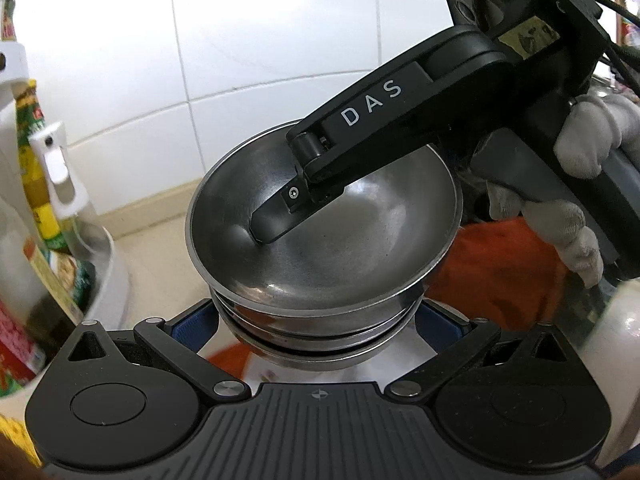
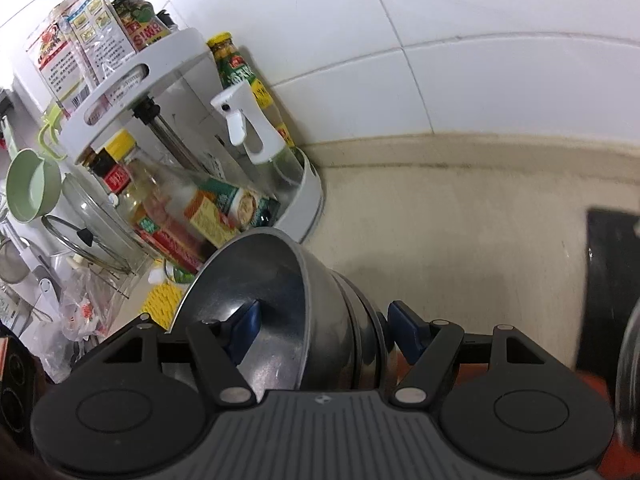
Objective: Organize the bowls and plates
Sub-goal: 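Lift the steel bowl stack with both grippers and carry it toward the floral plates, then lower the bowl stack onto the floral-rim plates and open both grippers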
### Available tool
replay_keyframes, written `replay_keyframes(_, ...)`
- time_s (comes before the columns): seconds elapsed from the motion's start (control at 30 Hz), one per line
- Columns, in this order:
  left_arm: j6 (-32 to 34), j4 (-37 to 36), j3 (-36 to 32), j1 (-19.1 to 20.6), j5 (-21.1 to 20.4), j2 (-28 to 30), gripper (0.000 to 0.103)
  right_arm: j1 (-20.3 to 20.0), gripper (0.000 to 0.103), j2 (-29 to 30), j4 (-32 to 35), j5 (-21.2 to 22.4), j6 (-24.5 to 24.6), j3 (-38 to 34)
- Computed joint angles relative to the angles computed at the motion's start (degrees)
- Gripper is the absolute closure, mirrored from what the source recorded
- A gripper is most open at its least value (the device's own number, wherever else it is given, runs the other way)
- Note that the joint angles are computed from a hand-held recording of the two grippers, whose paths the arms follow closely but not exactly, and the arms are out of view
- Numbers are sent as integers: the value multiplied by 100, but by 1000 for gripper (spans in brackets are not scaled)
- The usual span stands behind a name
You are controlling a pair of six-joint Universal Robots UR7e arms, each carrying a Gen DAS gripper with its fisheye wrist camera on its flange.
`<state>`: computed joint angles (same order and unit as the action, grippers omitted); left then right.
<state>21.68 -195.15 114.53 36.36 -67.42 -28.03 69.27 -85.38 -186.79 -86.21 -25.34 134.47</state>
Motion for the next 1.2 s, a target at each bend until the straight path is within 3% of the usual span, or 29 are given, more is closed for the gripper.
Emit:
replay_keyframes(0.33,396,-236,256,111,-250,116,0,-236,38,31,-1072,-55,222,789)
replay_keyframes(0.53,813,-623,240,220,-278,351,0,-524,38,216,-1675,224,252,1031)
replay_keyframes(0.9,605,-378,292,393,-665,165,0,-660,38,214,-1833,284,387,1261)
replay_keyframes(1.2,765,-719,476,375,-608,141,0,-578,38,177,-1961,245,320,1340)
